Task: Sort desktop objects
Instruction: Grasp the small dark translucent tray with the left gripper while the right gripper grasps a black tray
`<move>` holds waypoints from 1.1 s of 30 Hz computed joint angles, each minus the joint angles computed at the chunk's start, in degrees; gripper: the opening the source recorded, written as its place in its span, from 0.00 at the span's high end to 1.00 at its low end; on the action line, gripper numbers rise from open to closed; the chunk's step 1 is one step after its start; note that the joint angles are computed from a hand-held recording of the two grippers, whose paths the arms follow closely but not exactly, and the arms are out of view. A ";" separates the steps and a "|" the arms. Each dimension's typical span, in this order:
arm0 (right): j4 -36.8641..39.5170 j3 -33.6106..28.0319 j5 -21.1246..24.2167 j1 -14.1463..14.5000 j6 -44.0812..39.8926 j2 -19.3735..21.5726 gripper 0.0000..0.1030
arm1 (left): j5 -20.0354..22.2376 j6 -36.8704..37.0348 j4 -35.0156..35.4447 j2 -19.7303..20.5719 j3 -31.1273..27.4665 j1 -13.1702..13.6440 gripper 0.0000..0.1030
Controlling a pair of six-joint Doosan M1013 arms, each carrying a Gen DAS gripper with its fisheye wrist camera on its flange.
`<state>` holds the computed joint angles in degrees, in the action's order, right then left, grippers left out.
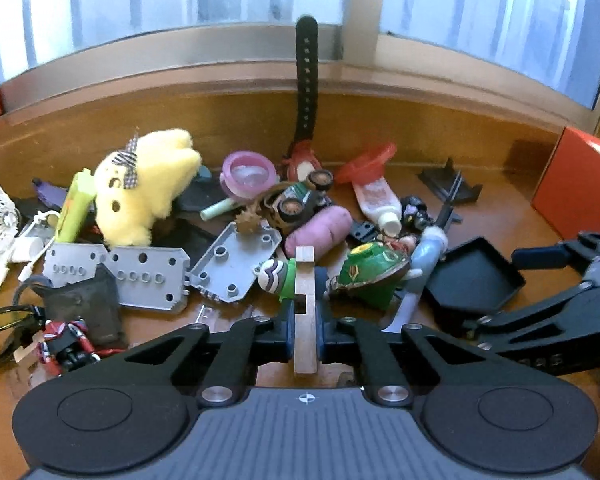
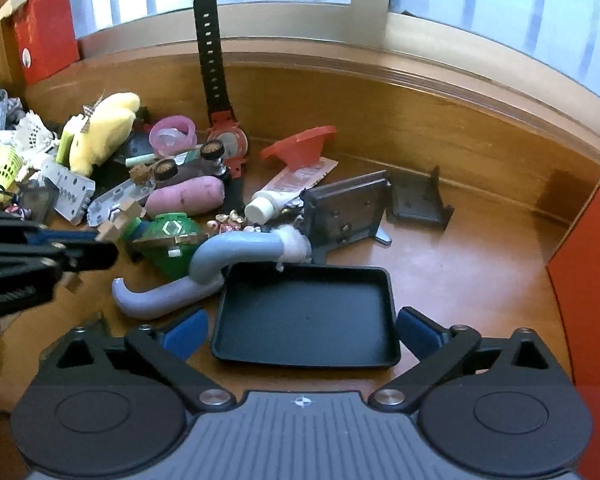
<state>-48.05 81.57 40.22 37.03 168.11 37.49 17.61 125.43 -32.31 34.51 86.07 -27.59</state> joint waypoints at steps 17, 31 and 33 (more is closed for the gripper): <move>0.48 1.15 -0.64 -0.10 1.82 -1.18 0.69 | -1.48 14.97 -14.47 -3.10 4.38 0.88 0.88; 2.87 -0.85 0.68 0.43 -5.22 -0.20 0.95 | -0.03 22.26 -20.71 -3.67 5.52 1.30 0.88; 4.68 -0.65 -0.15 0.32 -4.30 -0.63 0.96 | -0.01 20.73 -19.04 -3.76 5.66 1.45 0.87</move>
<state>-43.37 80.92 40.07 37.35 163.81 36.87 17.60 146.16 -51.36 30.75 91.73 -26.14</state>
